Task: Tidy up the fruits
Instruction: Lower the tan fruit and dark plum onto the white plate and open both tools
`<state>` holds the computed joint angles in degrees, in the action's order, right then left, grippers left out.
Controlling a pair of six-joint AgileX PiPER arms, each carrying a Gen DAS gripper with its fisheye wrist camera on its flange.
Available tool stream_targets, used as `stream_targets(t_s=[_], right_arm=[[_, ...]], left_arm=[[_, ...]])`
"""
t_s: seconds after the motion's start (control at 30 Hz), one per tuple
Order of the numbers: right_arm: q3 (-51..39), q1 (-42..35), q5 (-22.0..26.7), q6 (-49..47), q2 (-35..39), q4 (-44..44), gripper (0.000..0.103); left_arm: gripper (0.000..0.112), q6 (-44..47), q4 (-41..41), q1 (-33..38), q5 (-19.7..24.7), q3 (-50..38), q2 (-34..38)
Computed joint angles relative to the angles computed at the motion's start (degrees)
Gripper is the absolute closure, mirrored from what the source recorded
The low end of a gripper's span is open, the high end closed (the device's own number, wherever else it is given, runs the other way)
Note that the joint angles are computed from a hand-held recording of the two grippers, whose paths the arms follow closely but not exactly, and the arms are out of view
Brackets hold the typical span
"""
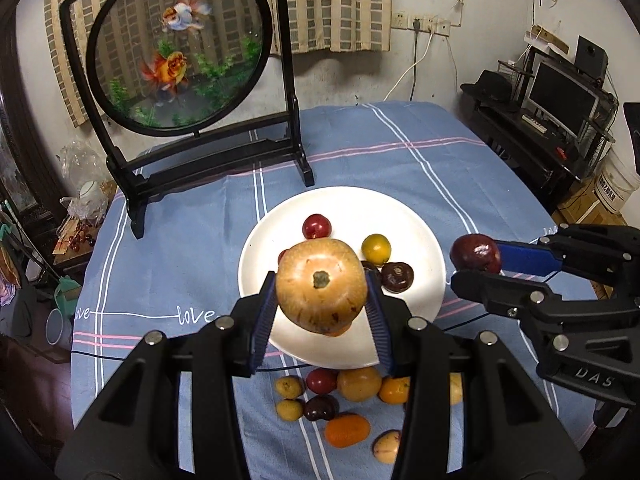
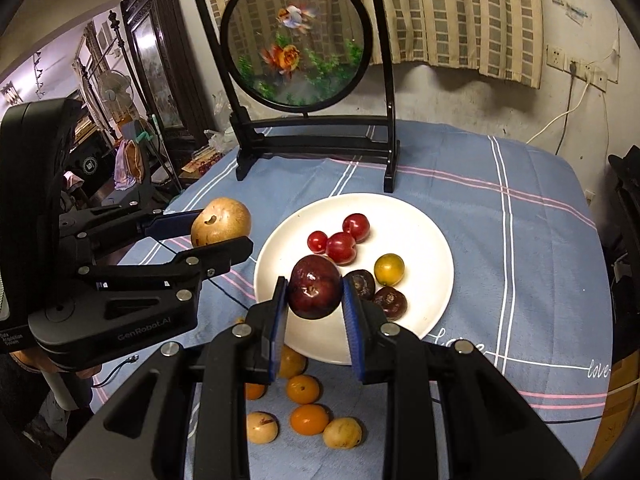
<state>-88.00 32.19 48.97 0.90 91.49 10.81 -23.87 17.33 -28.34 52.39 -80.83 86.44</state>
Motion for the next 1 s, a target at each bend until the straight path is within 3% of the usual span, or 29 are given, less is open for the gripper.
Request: stream_targets(t_s=[0.47,1.0], right_arm=[[-6.91,-3.24,1.90,-3.00,7.78,2.01,0.076],[-2.14,-2.87,1.50,-3.52,8.62,0.30,0.076]], left_arm=[[0.069,3.94,-3.35,3.52,-1.91,-3.21,7.50],[0.069,4.05,-3.07,4.90,-5.11,3.73,6.21]])
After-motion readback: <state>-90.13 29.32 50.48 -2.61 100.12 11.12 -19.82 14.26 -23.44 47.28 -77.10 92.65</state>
